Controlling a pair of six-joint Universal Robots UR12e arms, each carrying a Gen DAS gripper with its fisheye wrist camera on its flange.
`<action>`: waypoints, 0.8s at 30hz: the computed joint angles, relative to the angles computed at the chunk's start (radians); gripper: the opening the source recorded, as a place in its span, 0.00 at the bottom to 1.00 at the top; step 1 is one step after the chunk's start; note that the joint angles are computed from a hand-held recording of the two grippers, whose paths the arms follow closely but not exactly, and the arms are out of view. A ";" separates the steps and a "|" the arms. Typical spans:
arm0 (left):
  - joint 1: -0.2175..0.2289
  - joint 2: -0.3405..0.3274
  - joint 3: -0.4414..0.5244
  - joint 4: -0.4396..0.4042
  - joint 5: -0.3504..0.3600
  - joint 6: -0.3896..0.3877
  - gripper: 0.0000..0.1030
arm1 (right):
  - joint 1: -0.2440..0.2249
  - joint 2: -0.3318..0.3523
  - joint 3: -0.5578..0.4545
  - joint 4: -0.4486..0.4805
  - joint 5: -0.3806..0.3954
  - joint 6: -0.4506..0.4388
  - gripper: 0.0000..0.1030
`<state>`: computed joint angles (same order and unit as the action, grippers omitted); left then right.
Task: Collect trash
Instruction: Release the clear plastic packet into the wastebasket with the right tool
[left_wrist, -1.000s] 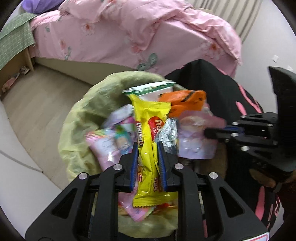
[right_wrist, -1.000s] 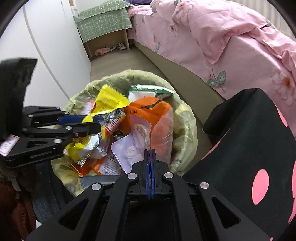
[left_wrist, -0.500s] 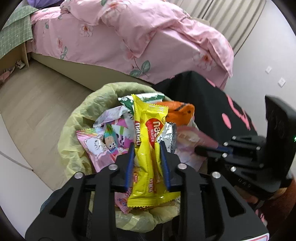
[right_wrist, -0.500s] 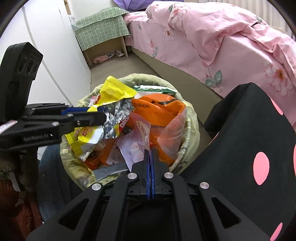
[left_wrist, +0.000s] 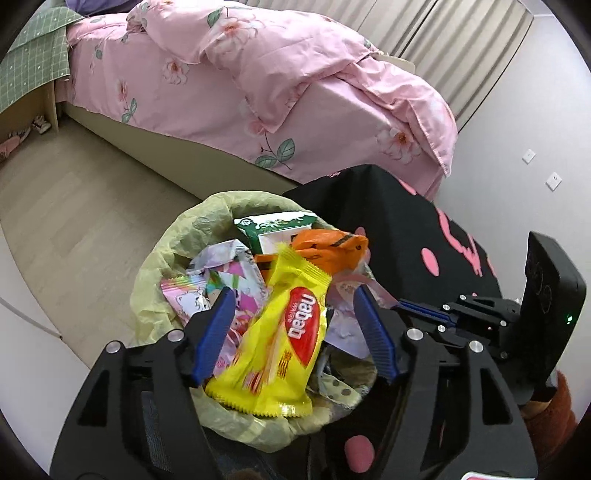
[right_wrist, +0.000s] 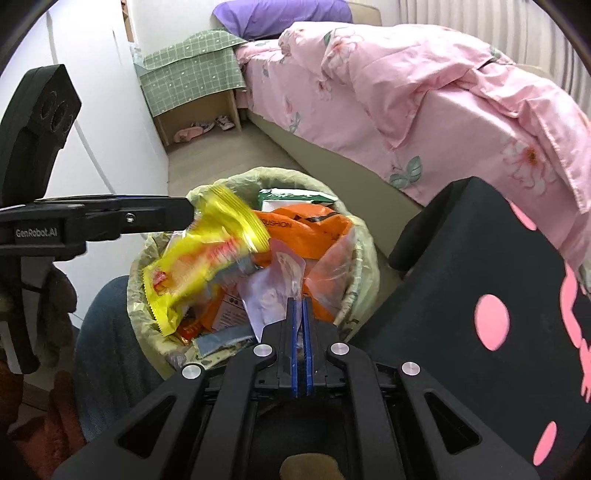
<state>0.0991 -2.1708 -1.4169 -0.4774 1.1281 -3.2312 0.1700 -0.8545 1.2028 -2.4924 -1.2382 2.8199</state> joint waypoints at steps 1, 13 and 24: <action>0.001 0.004 -0.005 0.010 -0.006 -0.006 0.61 | -0.006 -0.009 0.014 -0.012 0.016 0.008 0.06; -0.017 0.061 -0.077 0.146 0.049 -0.003 0.62 | -0.068 -0.108 0.183 -0.266 0.134 0.119 0.06; 0.012 0.081 -0.135 0.192 0.066 -0.052 0.62 | -0.060 -0.040 0.104 -0.100 0.139 0.239 0.06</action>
